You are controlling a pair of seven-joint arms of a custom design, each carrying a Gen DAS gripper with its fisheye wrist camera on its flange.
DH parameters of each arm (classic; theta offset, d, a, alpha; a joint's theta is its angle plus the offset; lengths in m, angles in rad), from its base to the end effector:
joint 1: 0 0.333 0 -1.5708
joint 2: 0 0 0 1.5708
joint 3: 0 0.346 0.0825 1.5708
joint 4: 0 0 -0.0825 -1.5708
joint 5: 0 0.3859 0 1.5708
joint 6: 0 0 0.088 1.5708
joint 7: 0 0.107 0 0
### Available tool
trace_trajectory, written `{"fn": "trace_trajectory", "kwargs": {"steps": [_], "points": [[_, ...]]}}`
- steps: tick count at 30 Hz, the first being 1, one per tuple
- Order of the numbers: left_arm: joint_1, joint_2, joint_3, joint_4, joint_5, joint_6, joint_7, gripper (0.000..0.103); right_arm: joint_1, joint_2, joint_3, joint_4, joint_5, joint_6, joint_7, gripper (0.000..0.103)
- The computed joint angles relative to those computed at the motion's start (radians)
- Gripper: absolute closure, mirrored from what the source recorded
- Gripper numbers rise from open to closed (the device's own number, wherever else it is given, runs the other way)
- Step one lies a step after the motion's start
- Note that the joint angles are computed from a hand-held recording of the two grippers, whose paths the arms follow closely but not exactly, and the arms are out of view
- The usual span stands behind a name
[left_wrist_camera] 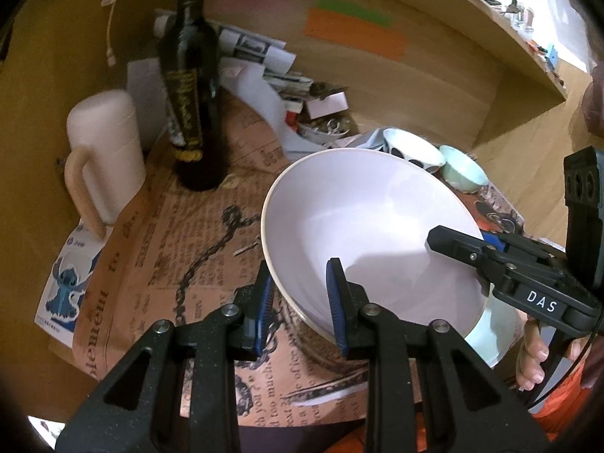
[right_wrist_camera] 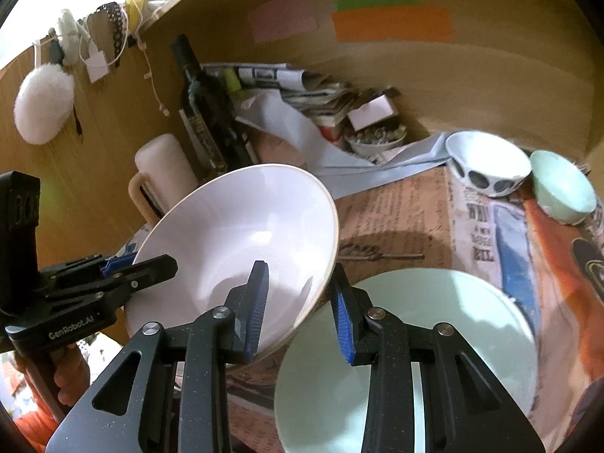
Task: Organize plates and bowls
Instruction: 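Lift the grey-pink bowl with both tools and carry it over the plate stack, then lower the grey-pink bowl onto the mint green plate and open both tools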
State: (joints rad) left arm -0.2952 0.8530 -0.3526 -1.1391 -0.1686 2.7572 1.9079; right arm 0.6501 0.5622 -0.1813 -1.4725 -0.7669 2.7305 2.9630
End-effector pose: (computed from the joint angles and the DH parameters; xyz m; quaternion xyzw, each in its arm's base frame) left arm 0.7355 -0.3978 0.4206 -0.4132 0.8101 -0.4039 0.0996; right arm 0.6563 0.3983 0.4503 -0.5532 0.7143 -0.2479 0.3496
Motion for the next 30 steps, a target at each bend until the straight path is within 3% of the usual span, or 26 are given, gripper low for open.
{"fn": "trace_trajectory", "kwargs": {"steps": [8, 20, 30], "points": [[0.01, 0.0, 0.017, -0.017, 0.002, -0.007, -0.037, 0.076, -0.034, 0.06, 0.049, 0.067, 0.123, -0.018, -0.133, 0.073], [0.006, 0.04, 0.038, 0.029, 0.018, -0.048, -0.082, 0.076, -0.043, 0.133, 0.062, 0.157, 0.283, -0.067, -0.262, 0.073], [0.011, 0.055, 0.03, 0.041, 0.02, -0.042, -0.078, 0.076, -0.027, 0.155, 0.049, 0.195, 0.311, -0.112, -0.297, 0.073]]}}
